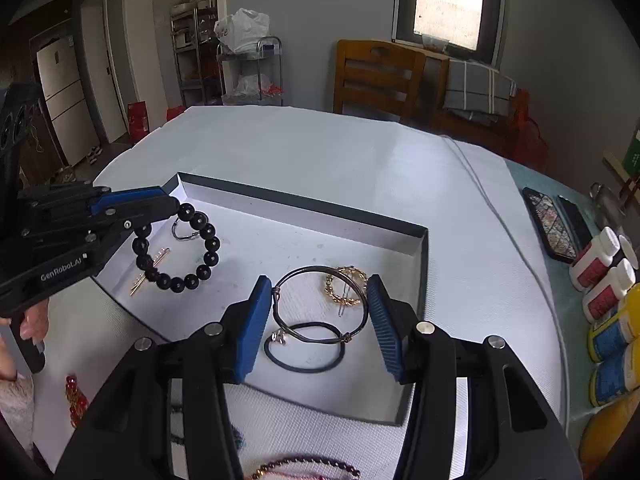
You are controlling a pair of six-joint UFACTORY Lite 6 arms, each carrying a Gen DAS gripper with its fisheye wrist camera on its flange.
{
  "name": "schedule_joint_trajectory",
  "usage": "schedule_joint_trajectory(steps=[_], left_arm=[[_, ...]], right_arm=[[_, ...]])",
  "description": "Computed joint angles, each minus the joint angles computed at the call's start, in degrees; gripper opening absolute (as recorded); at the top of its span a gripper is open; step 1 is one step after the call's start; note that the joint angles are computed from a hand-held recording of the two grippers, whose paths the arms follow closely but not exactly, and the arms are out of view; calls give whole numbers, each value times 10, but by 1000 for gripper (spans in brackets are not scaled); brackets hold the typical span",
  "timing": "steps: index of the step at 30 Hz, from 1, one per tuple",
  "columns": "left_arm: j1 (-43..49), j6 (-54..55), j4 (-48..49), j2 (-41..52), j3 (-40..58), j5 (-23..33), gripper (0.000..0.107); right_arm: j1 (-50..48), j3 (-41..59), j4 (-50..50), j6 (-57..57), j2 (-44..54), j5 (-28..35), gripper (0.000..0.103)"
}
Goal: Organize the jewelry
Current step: 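Carry the black bead bracelet and silver ring bracelet over the box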
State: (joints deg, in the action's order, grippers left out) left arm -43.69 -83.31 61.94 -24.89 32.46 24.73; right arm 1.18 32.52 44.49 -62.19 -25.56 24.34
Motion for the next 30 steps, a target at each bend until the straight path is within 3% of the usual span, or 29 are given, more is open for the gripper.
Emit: schedule_joint_trajectory(steps=[7,12,18,25,30], left_arm=[[104,41,-32,-12,-43,-72,15],[142,56,-38,13,-46,-108,15],[156,81,-56,38,-42,-156,15],[124,29,1,74,-27,-141,15],[126,5,28,92,-25,-129,15]], right_arm=[[82,61,17,54,145,-90,49],[122,84,-36,144,190,-127,49],[125,72,17,88,201,-153,49],[111,83,105,-5,224,-147,49],[107,93,110,-14,238,-137,49]])
